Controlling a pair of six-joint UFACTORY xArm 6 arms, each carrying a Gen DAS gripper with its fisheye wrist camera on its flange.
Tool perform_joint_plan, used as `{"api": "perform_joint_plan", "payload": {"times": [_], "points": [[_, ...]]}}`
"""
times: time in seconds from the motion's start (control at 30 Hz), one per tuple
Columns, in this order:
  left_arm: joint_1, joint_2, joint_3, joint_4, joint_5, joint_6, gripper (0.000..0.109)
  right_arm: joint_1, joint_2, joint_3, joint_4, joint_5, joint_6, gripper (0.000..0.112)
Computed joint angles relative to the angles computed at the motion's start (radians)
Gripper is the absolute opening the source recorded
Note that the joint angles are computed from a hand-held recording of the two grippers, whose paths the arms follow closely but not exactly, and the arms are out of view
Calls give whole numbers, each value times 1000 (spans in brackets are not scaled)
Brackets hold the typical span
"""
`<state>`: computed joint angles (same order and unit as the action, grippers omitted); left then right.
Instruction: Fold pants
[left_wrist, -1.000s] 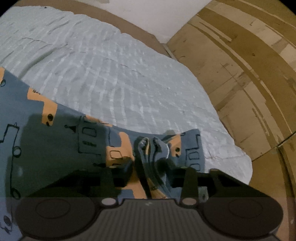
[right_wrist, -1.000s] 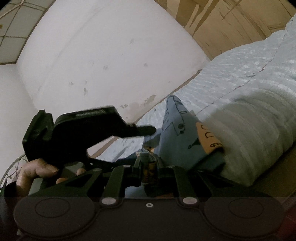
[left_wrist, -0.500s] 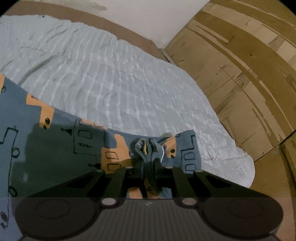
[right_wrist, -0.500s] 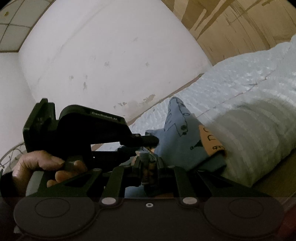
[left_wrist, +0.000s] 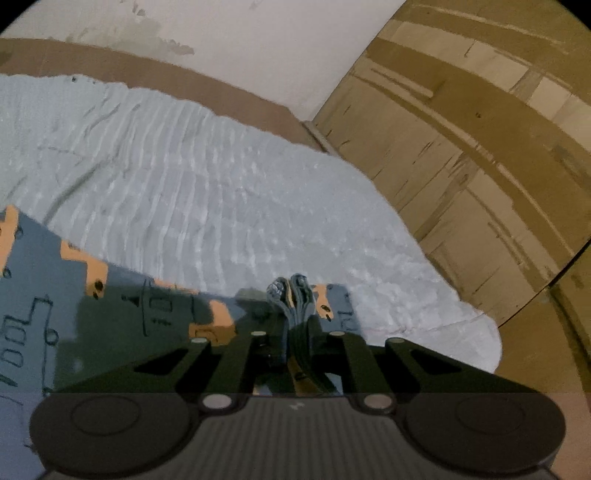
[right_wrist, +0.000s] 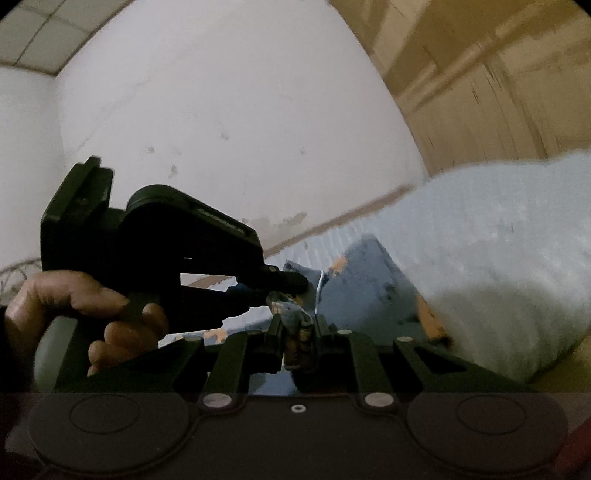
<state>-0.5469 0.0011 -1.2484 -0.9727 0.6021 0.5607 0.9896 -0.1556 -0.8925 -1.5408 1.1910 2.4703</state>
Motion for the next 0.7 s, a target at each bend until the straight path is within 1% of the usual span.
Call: {"api": "perform_joint_plan", "payload": {"times": [0.1, 0.23, 0.33, 0.47, 0.7], "points": [[13, -15, -14, 10, 18, -7, 9, 19, 14, -46, 17, 31, -95, 16], [28, -39, -21, 39, 27, -11, 9, 29, 32, -103, 25, 36, -176, 16], [55, -59, -21, 70, 46, -16, 9, 23, 46, -145, 25, 20, -228, 16], [111, -96, -2, 112, 71, 0, 9, 10, 69, -201, 16, -34, -282, 17], [229, -135, 38, 127, 107, 63, 9, -23, 178, -332, -5, -194, -355, 16]]}}
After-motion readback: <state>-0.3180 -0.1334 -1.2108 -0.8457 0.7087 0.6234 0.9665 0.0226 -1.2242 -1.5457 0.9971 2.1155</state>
